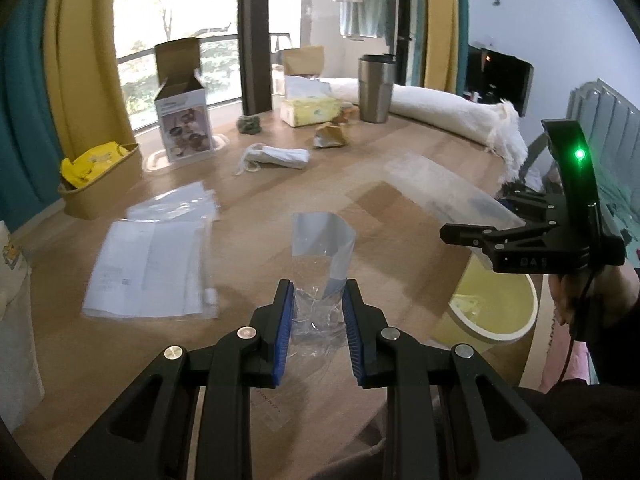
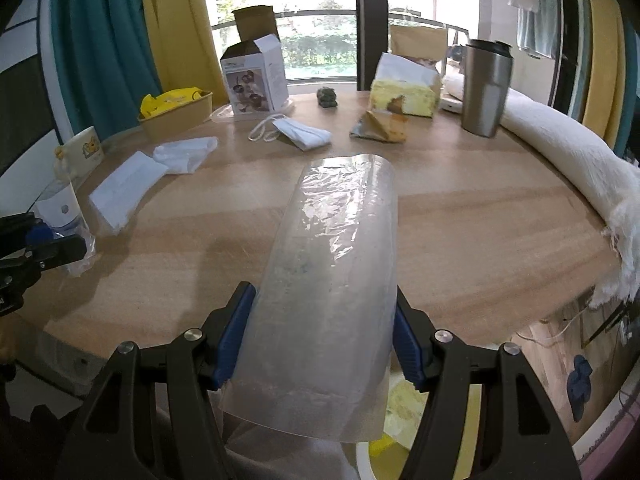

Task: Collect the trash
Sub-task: 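Carry both clear bags over the cream bucket and lower them in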

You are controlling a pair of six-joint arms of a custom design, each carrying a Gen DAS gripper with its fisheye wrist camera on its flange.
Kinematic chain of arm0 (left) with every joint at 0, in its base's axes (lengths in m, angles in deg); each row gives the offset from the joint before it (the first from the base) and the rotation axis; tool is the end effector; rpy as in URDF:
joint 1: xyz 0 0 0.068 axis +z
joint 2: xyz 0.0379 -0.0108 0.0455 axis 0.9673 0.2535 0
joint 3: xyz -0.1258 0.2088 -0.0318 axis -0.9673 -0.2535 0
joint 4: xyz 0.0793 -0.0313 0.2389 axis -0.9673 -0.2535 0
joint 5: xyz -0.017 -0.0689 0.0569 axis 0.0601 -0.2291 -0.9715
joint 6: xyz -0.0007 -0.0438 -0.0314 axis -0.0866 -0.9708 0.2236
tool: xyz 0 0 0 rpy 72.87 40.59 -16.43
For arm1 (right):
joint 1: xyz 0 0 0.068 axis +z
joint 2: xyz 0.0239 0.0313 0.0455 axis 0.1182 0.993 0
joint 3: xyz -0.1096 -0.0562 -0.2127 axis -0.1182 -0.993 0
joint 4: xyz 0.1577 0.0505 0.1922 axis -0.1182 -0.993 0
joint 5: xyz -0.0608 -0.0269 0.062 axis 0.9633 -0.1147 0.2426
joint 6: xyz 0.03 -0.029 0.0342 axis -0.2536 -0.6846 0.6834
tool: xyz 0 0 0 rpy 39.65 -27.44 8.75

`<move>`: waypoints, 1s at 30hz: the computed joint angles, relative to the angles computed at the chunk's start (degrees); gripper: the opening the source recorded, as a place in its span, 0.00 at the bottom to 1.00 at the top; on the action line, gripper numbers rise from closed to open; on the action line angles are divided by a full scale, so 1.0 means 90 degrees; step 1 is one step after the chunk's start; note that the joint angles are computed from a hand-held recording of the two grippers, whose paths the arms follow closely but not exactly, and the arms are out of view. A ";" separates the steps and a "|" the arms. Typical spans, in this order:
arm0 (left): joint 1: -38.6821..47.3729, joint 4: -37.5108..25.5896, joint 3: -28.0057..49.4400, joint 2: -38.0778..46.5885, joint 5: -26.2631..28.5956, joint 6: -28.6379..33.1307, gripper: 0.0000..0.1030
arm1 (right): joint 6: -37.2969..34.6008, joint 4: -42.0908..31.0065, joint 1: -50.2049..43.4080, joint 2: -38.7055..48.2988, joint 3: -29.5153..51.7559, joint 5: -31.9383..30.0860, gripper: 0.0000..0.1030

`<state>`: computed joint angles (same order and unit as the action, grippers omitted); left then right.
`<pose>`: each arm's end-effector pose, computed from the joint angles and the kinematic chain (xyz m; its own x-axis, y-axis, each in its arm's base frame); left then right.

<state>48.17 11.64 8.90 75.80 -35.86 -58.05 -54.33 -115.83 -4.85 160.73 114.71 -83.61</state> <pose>0.2291 -0.1061 0.3081 -0.6334 0.0547 -0.7719 0.0910 0.9958 -0.0042 0.3408 -0.0476 0.2868 -0.5880 -0.3333 -0.7370 -0.6073 0.7838 0.1301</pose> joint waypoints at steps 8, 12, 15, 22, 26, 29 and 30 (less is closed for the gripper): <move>-0.0979 0.0037 0.0393 0.0654 -0.0433 -0.0228 0.26 | -0.0446 -0.0090 -0.0826 0.0137 -0.0092 -0.0371 0.63; -0.1376 0.0126 0.0635 0.1067 -0.0570 -0.0258 0.26 | -0.0565 -0.0076 -0.1241 0.0276 -0.0086 -0.0527 0.63; -0.1590 0.0128 0.0853 0.1342 -0.0636 -0.0277 0.26 | -0.0672 -0.0088 -0.1538 0.0452 -0.0032 -0.0596 0.63; -0.2036 0.0098 0.1538 0.2159 -0.0659 -0.0157 0.26 | -0.0489 0.0224 -0.2315 0.0871 0.0177 -0.0857 0.63; -0.2221 0.0041 0.1991 0.2668 -0.0614 -0.0046 0.26 | -0.0264 0.0327 -0.2650 0.1291 0.0486 -0.0883 0.63; -0.2287 -0.0005 0.2340 0.3066 -0.0523 0.0035 0.26 | -0.0384 0.0141 -0.2802 0.1658 0.0770 -0.0817 0.63; -0.2309 -0.0024 0.2456 0.3197 -0.0491 0.0050 0.26 | -0.0464 0.0092 -0.2840 0.1774 0.0826 -0.0762 0.63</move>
<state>27.39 11.43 31.00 104.58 -40.29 -57.60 -58.51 -115.00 -30.41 176.69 122.14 -90.46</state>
